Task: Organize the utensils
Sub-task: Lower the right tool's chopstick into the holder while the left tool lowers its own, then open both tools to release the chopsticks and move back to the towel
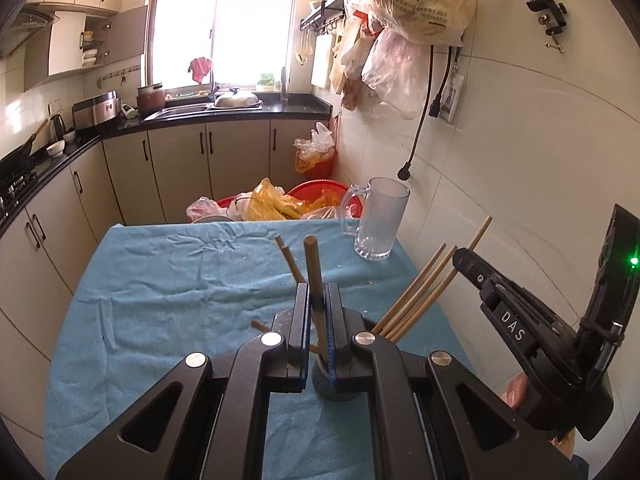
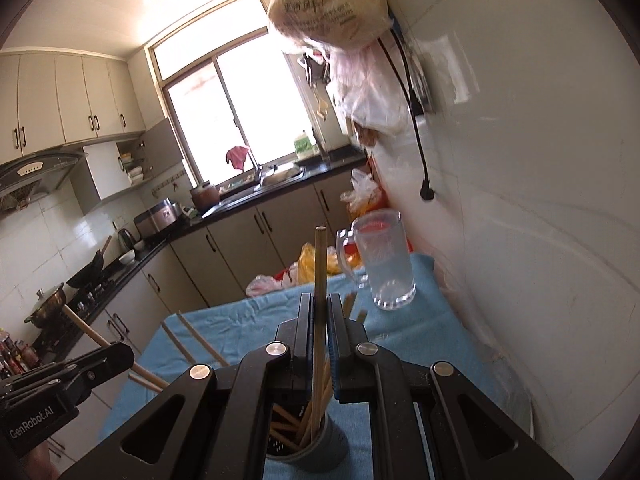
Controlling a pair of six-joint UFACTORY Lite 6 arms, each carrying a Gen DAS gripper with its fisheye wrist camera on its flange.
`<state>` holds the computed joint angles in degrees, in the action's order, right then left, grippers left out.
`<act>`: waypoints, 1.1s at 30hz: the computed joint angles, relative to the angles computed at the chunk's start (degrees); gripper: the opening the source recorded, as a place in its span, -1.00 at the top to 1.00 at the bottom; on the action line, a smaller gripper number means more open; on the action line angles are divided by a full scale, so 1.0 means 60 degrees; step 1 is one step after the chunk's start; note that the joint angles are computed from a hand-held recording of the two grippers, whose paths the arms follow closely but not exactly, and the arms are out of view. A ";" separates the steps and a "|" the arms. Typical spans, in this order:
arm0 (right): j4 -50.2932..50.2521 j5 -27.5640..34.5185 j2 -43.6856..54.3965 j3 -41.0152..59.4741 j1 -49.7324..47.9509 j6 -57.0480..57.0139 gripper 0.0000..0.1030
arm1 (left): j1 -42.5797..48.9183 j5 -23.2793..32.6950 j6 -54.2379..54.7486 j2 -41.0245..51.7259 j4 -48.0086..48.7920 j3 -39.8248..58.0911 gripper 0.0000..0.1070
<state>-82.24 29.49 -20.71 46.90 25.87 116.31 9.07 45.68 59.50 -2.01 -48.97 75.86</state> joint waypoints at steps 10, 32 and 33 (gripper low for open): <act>0.1006 -0.0991 0.0119 -0.0152 -0.0332 -0.0775 0.84 | 0.0047 -0.0146 0.0150 -0.0030 -0.0056 -0.0207 0.87; 0.2063 0.2830 -0.3431 -0.1692 0.3028 -0.0754 0.36 | 0.2156 0.1157 0.1238 -0.1223 -0.1032 -0.0868 0.34; 0.2080 0.3050 -0.3466 -0.1719 0.3262 -0.0676 0.28 | 0.2426 0.1332 0.1367 -0.1259 -0.1104 -0.0933 0.32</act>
